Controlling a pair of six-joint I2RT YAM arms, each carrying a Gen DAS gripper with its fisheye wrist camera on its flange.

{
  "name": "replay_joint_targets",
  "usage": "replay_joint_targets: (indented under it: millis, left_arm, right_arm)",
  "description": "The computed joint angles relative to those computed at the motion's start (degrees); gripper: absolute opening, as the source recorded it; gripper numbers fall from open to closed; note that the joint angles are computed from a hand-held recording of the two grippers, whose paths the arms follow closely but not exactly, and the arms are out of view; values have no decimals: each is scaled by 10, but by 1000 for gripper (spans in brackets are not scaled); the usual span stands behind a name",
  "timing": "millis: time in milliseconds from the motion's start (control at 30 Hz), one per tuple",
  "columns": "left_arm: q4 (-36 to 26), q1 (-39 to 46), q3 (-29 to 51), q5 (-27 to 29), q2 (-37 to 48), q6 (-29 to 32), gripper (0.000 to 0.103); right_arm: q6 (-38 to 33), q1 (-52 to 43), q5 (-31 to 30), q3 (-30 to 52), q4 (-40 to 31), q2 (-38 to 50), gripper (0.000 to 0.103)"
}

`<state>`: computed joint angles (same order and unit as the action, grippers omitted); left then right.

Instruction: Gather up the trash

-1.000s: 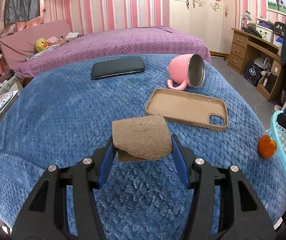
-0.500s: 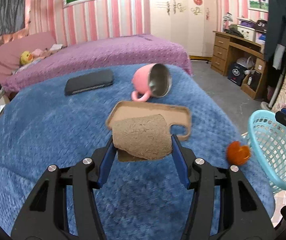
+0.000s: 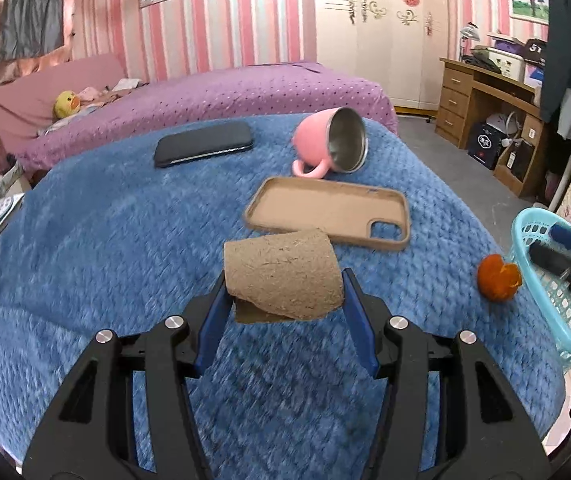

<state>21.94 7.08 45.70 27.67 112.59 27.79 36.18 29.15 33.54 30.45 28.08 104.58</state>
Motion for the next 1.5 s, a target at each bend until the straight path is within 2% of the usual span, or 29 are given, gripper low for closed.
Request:
replay_joint_targets:
  millis: [100,167,200,267,333,567,800,933,1133,1400,1467,1500]
  left_arm:
    - [-7,11,2,1,7,1,53]
    - [-7,15,2,1,9,0,53]
    - [-4,16,-1,1,8,0,53]
    - [2,18,-6,0,4,-1,53]
    - [0,17,-11,3,-3,-1,53]
    - [10,-28,-48,4,-48,-20,53]
    - [60,-139,-115,-16,-97,-66,53]
    - [96,-217,-145,-45,-108,-93,53]
    - [119,-317,-158,-83,-108,-129,53]
    - [119,-399,-144,-124,-96,-158,54]
    - [104,-406,-135,-125,-95,-156,56]
    - [98,-408,-130,-124,-94,-155,61]
  right_arm:
    - [-11,8,-9,53,-41,49,67]
    - [-15,5,-28,78,-54,71,50]
    - [-16,2,-40,81,-52,76,38]
    - [-20,-2,-55,86,-42,90,33]
    - [-31,2,-45,81,-34,84,28]
    - [-19,3,22,-6,-11,-10,27]
    - [12,-47,91,-117,-61,-125,27]
    - [6,-94,103,-173,-75,-191,27]
    - [-19,-164,84,-229,-45,-229,27]
    - [-42,-221,63,-271,-22,-276,27]
    - [-45,-234,56,-279,-16,-285,27]
    - [-43,-235,55,-279,-15,-284,27]
